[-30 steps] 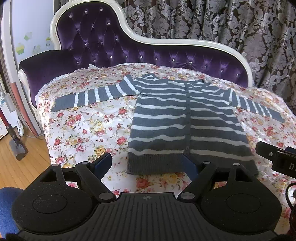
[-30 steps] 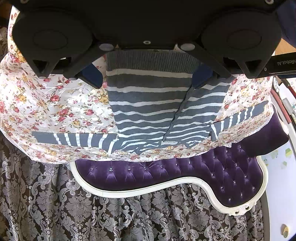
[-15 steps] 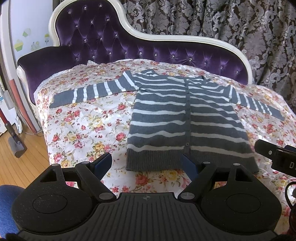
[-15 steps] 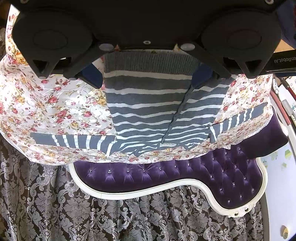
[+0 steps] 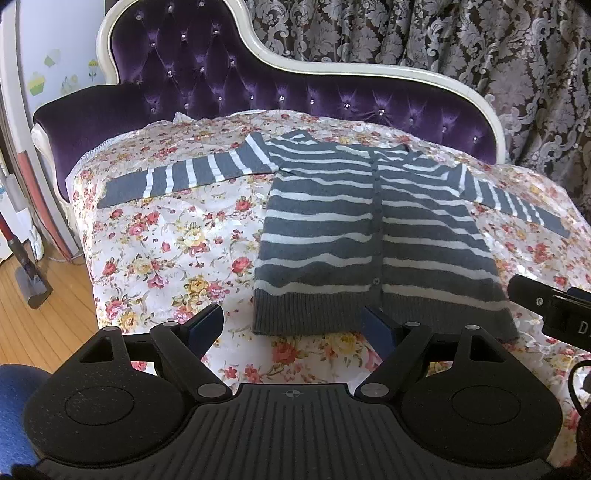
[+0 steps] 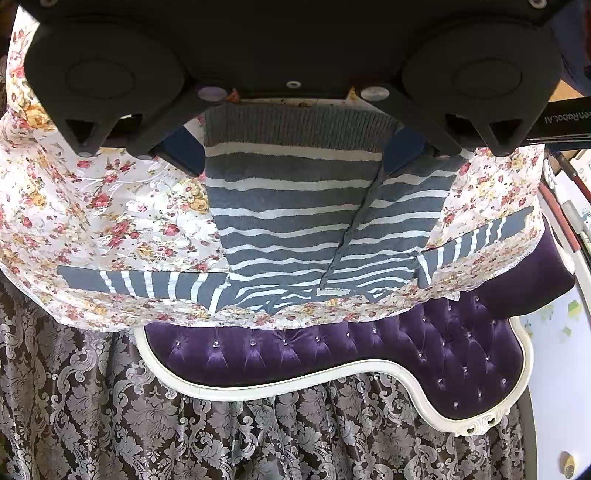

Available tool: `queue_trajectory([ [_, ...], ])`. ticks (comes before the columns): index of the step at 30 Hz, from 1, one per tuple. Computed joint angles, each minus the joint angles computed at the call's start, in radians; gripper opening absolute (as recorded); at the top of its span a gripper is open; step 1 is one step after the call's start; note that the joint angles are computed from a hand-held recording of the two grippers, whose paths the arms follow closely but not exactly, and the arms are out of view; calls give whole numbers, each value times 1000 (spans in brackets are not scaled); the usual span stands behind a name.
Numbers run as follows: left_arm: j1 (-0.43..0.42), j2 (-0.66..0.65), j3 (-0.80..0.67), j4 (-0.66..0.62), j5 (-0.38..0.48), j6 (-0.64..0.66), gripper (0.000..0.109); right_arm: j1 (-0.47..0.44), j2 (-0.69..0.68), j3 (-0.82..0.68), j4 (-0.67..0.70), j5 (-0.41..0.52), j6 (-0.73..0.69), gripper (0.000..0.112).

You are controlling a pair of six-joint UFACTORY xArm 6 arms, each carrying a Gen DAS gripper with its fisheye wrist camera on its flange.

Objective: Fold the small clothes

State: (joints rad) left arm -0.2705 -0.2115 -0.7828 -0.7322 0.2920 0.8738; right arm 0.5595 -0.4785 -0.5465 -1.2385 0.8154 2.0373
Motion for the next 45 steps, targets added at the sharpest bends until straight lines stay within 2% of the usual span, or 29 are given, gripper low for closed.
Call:
queue_trajectory([
  [18,10,66,-45,34,31,-29,81,-67,49,-15,4,-101,-17,102],
  [23,34,124,-107,-75,112,64,81,-118,87,-27,-8,-174,-17,102],
  [26,55,174,-161,-101,175,71,81,-153,122,-44,-28,-219,-7,102],
  [30,68,247,-236,-81,210,38,81,-201,175,-80,-85,-268,14,102],
  [33,68,293,-285,-81,201,41,81,-248,217,-116,-154,-310,40,102],
  [36,64,347,-344,-79,170,50,81,-319,263,-159,-278,-398,114,102],
  [38,64,389,-395,-74,152,43,81,-387,306,-203,-386,-503,182,102],
  [40,67,433,-450,-82,139,33,81,-447,355,-257,-419,-594,183,102],
  [45,91,581,-647,-166,122,65,82,-518,457,-389,-509,-671,208,102],
])
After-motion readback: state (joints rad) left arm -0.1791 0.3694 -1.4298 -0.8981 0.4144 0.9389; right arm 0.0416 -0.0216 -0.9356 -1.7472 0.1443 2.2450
